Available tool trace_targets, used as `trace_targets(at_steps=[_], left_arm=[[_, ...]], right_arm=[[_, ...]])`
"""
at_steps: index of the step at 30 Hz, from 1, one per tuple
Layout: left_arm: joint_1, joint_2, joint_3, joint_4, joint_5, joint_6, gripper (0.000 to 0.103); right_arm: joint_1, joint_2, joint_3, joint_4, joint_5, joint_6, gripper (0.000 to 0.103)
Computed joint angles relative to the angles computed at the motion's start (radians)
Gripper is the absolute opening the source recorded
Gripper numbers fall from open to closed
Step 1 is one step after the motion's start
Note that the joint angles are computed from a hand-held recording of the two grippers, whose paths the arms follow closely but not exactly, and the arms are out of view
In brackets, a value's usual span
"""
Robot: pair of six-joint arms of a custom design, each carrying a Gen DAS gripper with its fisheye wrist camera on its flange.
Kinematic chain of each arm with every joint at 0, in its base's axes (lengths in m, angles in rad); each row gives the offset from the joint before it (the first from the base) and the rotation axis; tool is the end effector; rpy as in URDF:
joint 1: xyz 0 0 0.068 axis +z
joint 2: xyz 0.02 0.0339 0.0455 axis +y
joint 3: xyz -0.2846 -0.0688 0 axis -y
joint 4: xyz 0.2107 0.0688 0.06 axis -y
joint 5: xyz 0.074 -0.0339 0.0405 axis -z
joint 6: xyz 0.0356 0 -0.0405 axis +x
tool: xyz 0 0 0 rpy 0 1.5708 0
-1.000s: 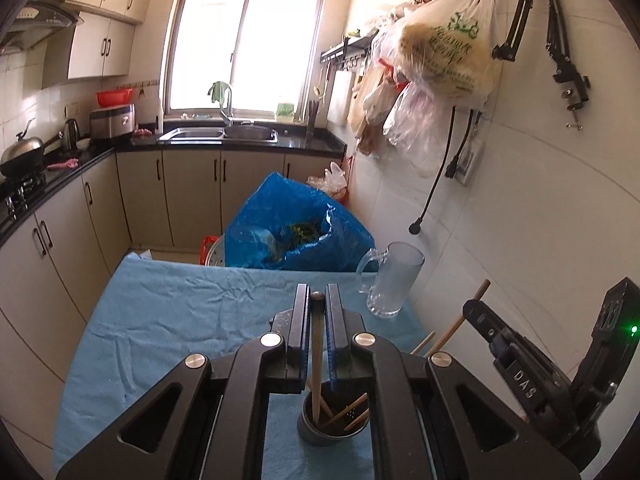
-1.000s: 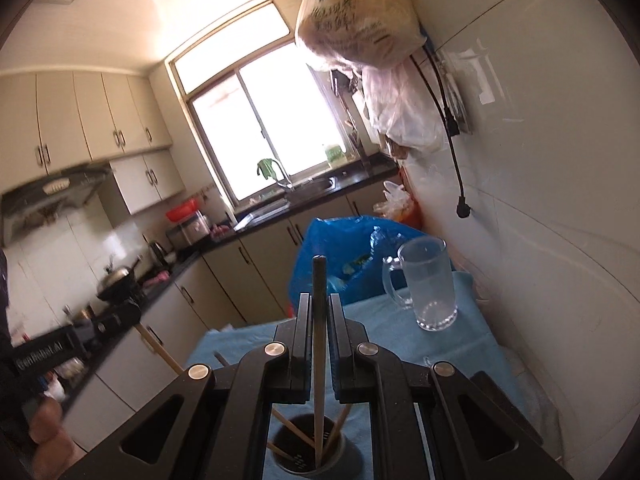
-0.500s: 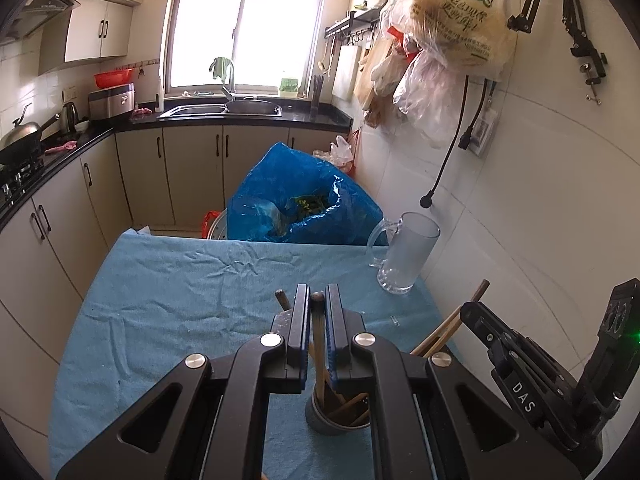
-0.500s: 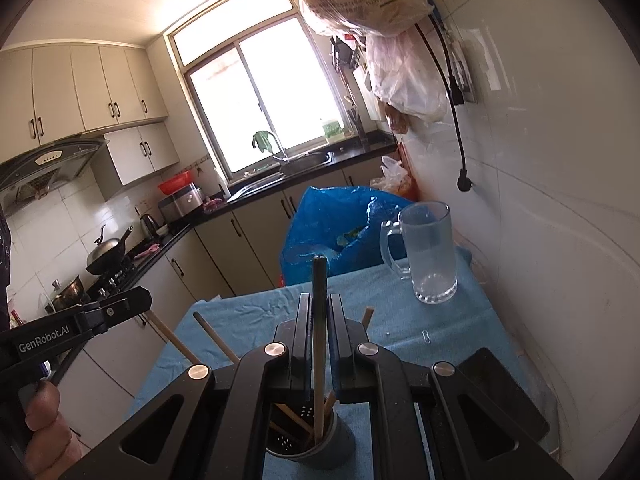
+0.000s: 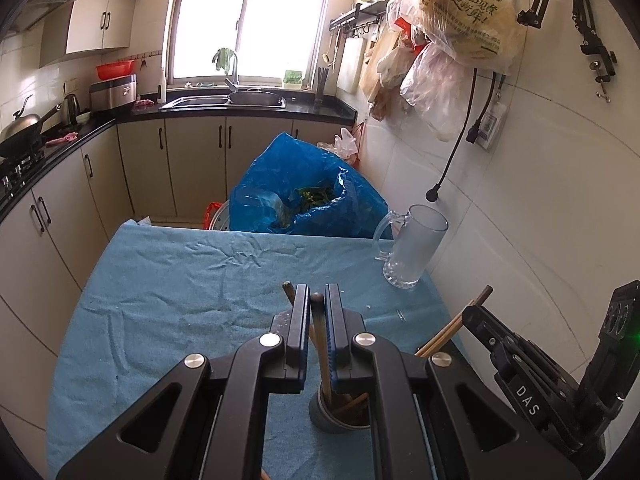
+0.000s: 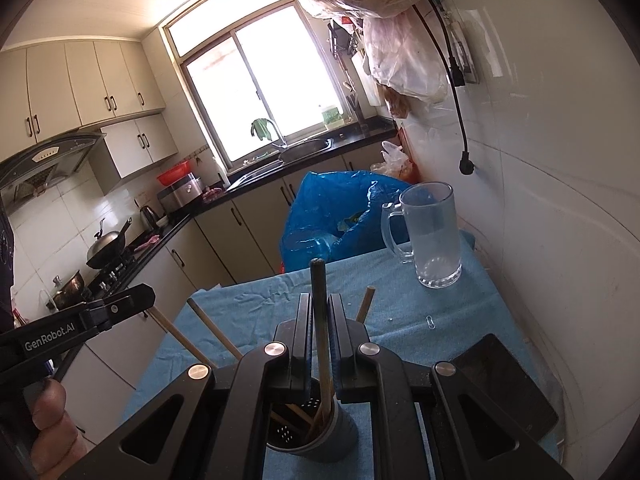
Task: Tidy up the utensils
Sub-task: 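Open both tools to release the chopsticks into the black cup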
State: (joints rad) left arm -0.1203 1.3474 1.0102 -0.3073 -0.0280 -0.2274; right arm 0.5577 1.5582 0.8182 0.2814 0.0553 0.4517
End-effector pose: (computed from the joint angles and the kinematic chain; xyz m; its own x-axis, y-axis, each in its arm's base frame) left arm 0.2615 -0.0306 0.3121 -0.6031 -0.1541 -0.7826 -0.0392 0.9857 -0.1638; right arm 0.2647 0.1628 0.2518 -0.5502 0.1704 -0.8174 -0.2736 0.8881 0.3694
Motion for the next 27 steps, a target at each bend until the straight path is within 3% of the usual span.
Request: trace_targets(at_steps=[2,6,12,14,22,27], left_arm=[[-0.001,-0.001,0.0,0.002,-0.003,0.0,0.007],[-0.003,-0.005,0.005,-0.001,-0.007,-0.009,0.019],[0.005,-0.066,-0.005,-0.029,0.005,-0.014,0.021],[0.007,-0.106,-0.019,-0.039,0.002,-0.014,0.026],[0.066,-0.302,-0.119,-0.119,0.029,0.008,0.03],[0.19,-0.403,-0.22,-0.168,0.103,0.054,0.032]], right_arm=[[0.0,-0.003,-0.003,-0.001,0.001,-0.003,0.009],[0.001,-0.032,-0.012,-0.013,0.002,-0.001,0.012],[0.01,-0.114,-0.043,-0.039,0.014,0.015,0.014],[0.024,-0.165,-0.069,-0.051,0.033,0.018,0.02],[0.159,-0.329,-0.213,-0.083,0.159,0.023,0.067],[0.257,-0.279,-0.317,-0.039,0.203,0.062,0.07]])
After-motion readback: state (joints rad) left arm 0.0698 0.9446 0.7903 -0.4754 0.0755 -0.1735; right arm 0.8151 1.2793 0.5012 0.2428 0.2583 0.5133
